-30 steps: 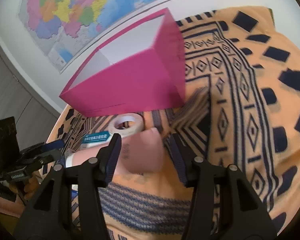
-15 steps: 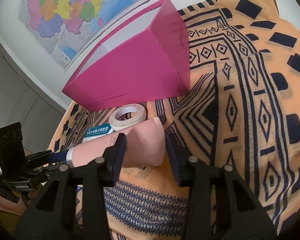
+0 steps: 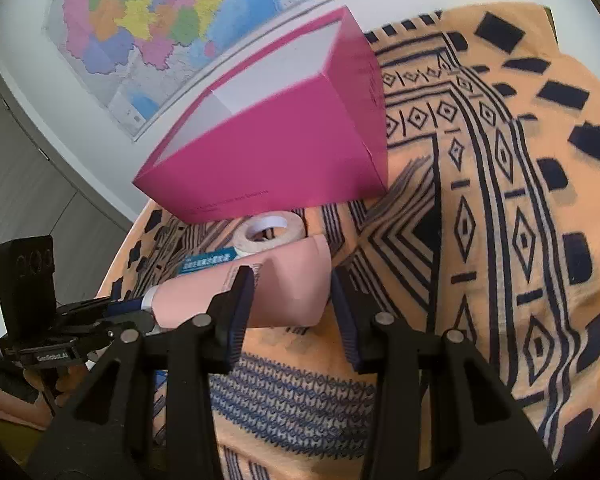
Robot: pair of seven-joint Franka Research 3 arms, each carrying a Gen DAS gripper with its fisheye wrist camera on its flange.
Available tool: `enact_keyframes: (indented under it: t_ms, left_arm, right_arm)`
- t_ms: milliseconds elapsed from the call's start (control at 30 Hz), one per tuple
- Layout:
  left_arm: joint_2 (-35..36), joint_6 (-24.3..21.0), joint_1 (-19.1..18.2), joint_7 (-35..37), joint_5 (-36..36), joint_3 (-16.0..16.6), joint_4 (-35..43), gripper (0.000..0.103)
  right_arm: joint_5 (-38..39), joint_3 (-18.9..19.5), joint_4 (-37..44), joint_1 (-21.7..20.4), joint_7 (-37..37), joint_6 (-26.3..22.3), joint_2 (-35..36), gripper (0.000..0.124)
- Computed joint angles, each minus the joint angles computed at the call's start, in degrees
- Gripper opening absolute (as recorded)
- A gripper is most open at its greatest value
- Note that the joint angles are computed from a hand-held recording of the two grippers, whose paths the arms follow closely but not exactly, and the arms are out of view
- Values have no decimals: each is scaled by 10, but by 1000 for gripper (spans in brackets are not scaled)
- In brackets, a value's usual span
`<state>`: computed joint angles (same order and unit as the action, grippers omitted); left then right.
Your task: Organize rigid objects
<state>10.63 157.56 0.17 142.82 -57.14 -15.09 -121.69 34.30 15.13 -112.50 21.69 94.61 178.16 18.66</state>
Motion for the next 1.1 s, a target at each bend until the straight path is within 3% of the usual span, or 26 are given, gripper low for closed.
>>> enact_keyframes:
  t_ms: [233, 600, 1100]
  left_arm:
    - [-10, 16, 1, 23, -26, 0, 3, 35]
    - [-21, 57, -5, 98, -101, 7, 26, 36]
    - [-2, 113, -6, 138, -120, -5, 75, 38]
  right_arm:
    - [-49, -39, 9, 37, 31, 10, -9, 43]
    - [-96, -52, 48, 47, 47, 26, 4, 43]
    - [-135, -77, 113, 58, 62, 19, 37, 43]
